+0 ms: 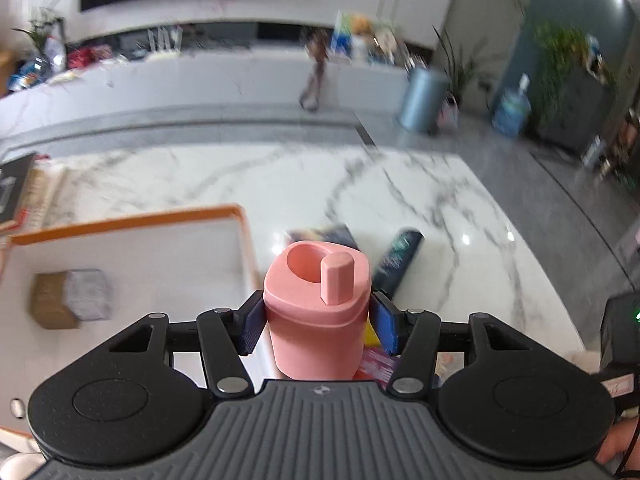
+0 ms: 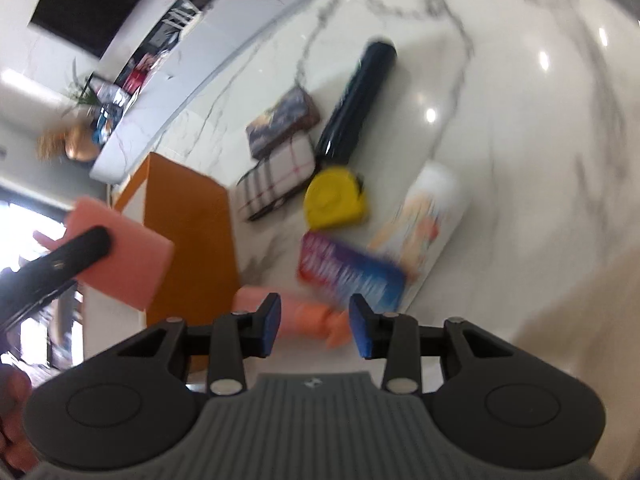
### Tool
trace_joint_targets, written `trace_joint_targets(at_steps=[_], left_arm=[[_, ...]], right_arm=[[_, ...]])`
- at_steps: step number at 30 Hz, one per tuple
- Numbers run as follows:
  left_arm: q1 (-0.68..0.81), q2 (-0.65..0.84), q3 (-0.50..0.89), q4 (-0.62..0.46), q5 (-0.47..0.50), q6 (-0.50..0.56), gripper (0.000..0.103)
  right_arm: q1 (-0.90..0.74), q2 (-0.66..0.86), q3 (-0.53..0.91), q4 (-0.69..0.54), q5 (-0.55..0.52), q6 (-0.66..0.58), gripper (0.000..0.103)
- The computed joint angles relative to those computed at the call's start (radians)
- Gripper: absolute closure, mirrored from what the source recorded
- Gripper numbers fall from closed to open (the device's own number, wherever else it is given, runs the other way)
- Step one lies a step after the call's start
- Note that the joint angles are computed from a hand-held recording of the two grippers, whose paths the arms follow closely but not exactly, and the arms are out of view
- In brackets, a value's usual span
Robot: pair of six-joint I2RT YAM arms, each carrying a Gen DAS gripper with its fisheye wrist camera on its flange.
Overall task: Organize rigid objects
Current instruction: 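Grasp the pink cup with the left tool while the right tool grasps the pink bottle, then carry the pink cup and pink bottle with both tools over the orange box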
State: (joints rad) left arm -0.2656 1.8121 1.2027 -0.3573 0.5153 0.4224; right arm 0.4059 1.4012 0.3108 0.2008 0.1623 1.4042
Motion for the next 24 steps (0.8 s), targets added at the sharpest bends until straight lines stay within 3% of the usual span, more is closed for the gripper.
trace_joint_targets(at_steps=[8, 10, 14, 24], left_arm=[[0.120, 0.040, 0.032, 0.024, 0.008, 0.006, 0.039], [0.148, 0.063, 0.047, 0.009, 0.020, 0.017, 0.039], [0.196, 0.097, 0.085, -0.027, 0.049, 0.040, 0.039], [0.244, 0.172, 0.177, -0.071, 0.078, 0.087, 0.039]], right_arm=[[0.058, 0.206, 0.066, 0.131, -0.020, 0.354, 0.055], [0.065, 0.253, 0.104, 0.101, -0.001, 0.412, 0.055], [0.072, 0.307, 0.156, 0.059, 0.039, 0.487, 0.055], [0.030, 0.409, 0.271, -0.043, 0.090, 0.495, 0.056]])
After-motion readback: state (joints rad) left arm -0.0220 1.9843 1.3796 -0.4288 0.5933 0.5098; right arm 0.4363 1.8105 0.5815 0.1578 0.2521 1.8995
